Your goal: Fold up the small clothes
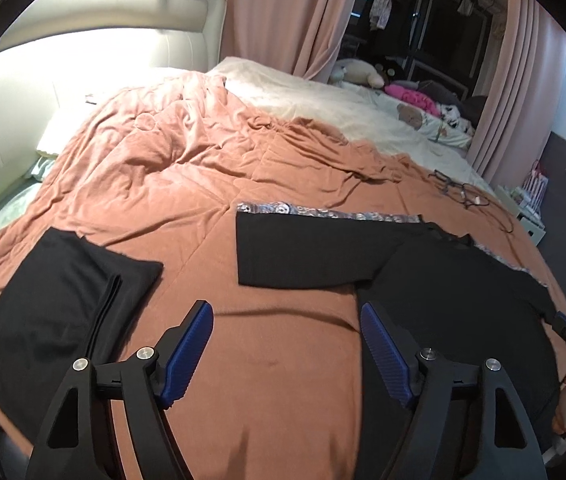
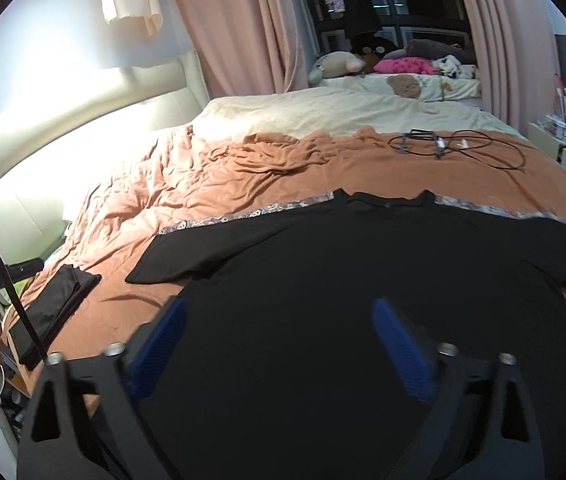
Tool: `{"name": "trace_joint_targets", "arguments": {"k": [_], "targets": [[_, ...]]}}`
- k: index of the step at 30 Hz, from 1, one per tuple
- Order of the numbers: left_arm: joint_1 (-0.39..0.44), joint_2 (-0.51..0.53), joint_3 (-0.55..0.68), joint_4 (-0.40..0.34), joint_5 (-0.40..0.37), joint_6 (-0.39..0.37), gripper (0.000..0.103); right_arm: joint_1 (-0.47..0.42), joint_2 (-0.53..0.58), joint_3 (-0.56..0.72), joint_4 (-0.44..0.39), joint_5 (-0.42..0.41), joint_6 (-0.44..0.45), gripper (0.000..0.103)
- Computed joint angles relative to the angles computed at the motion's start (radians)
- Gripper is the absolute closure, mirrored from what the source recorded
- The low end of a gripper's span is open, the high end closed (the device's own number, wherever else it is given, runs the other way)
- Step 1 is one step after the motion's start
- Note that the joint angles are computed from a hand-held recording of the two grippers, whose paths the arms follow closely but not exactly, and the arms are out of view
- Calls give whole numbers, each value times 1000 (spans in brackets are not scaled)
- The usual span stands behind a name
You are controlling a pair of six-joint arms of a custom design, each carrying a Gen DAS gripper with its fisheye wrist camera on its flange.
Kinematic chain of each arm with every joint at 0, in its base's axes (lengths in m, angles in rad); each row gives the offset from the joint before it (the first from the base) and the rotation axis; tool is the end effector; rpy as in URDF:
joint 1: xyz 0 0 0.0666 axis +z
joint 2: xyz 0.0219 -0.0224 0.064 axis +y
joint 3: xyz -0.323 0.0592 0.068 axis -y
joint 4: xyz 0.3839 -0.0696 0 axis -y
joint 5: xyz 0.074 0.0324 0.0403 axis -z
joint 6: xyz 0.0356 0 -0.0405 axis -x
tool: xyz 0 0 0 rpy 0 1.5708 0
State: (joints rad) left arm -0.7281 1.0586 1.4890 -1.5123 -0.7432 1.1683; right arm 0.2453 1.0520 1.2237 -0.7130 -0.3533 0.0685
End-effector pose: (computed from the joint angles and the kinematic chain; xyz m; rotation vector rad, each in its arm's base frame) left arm 0.2536 -0.1944 0.5171 -0.7104 2.1655 0.0558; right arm 0.3764 0.1065 0.4549 -0.5377 2.0416 0.4784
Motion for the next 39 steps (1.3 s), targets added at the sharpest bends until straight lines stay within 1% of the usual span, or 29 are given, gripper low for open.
{"name": "trace_joint_targets", "arguments": {"k": [2,3,4,6,8,9,10,11,12,15,19,23,24,25,26,28,33,39], "targets": [[60,-1,-18,44,44,-50,26,9,49,41,-11,0,-1,17],[87,-3,-30,69,69,-75,27,10,76,61,-16,-12,-3,17],[117,-1,-38,91,95,-98,30,13,102,83,-21,-13,-9,17],[170,3,-53,127,140,-133,31,34,153,132,-33,38,-28,17],[228,3,-76,176,195,-174,34,47,216,192,-62,51,-38,24],[262,11,-84,201,230,-202,34,52,248,225,-83,49,-44,32],[290,17,-91,215,257,-222,35,53,285,261,-110,46,-51,37],[320,27,-95,227,286,-240,36,58,316,294,-129,49,-58,39],[350,32,-103,244,318,-257,36,60,341,319,-143,50,-58,45],[424,48,-126,290,391,-291,39,76,414,405,-175,59,-59,50],[504,87,-137,328,464,-334,43,90,525,536,-229,54,-67,59],[566,144,-129,360,523,-363,46,122,623,638,-238,75,-75,64],[576,153,-127,367,533,-369,46,125,641,656,-240,72,-76,67],[595,168,-128,381,560,-373,46,130,659,673,-244,71,-74,73],[609,180,-129,389,577,-369,49,135,684,700,-256,71,-73,75],[630,199,-129,394,595,-363,53,141,737,757,-281,68,-82,80],[669,249,-119,418,631,-374,53,157,847,892,-332,57,-103,86],[672,308,-71,404,588,-430,54,164,936,1001,-355,-7,-153,89]]}}
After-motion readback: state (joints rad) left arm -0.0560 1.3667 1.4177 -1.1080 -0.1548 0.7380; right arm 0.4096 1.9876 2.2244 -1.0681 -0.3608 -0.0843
